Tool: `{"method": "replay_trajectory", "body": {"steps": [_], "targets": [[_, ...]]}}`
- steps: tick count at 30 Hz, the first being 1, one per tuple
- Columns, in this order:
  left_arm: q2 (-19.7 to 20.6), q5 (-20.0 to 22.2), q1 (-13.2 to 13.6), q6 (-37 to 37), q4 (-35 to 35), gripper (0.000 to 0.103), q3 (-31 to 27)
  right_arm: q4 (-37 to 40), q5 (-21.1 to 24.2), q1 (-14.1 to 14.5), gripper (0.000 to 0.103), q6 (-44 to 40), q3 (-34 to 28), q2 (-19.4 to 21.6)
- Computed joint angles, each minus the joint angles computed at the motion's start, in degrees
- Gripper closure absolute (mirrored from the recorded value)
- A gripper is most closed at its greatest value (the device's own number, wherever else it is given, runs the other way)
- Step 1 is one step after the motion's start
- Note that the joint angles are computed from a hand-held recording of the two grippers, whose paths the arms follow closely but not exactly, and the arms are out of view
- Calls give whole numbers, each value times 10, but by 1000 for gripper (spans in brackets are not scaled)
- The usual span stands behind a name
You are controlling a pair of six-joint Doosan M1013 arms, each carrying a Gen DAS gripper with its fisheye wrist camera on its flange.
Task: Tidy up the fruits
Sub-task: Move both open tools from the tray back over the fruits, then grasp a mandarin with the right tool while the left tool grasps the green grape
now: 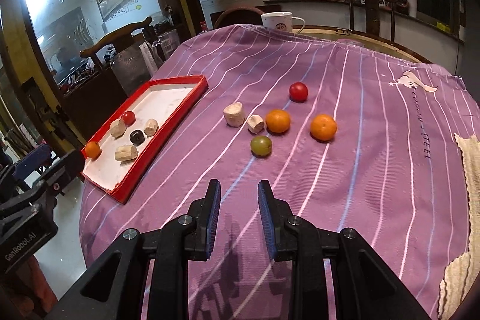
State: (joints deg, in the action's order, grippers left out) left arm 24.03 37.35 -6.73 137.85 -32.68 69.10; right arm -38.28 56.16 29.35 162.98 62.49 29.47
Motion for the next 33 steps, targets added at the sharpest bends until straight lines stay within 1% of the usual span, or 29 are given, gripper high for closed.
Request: {"method": "replay_trajectory", "body": {"steps": [4,10,14,17,19,21,25,27,29,33], "targets": [[-2,5,-1,0,0,20,4,-6,8,1,75,1,6,-4],[11,40,2,-13,3,20,-13,-6,27,-6,75,8,21,-12],[28,75,4,-38,13,20,-33,-9,61,-17,75,10,30,-19],[36,85,4,-48,18,20,-39,-2,74,-33,75,22,40,-26],[39,91,3,-48,15,20,-42,11,70,-43,75,18,41,-26],[42,97,2,-46,11,20,-44,24,49,-55,75,9,40,-24],[50,120,0,-37,-4,20,-53,39,23,-76,75,-6,24,-8],[55,132,-2,-32,-7,20,-60,37,22,-83,75,-9,10,4],[62,149,-7,-26,-5,20,-74,48,19,-90,75,-22,0,13],[87,206,-21,-10,-8,20,-115,54,3,-94,74,-33,-4,20]]}}
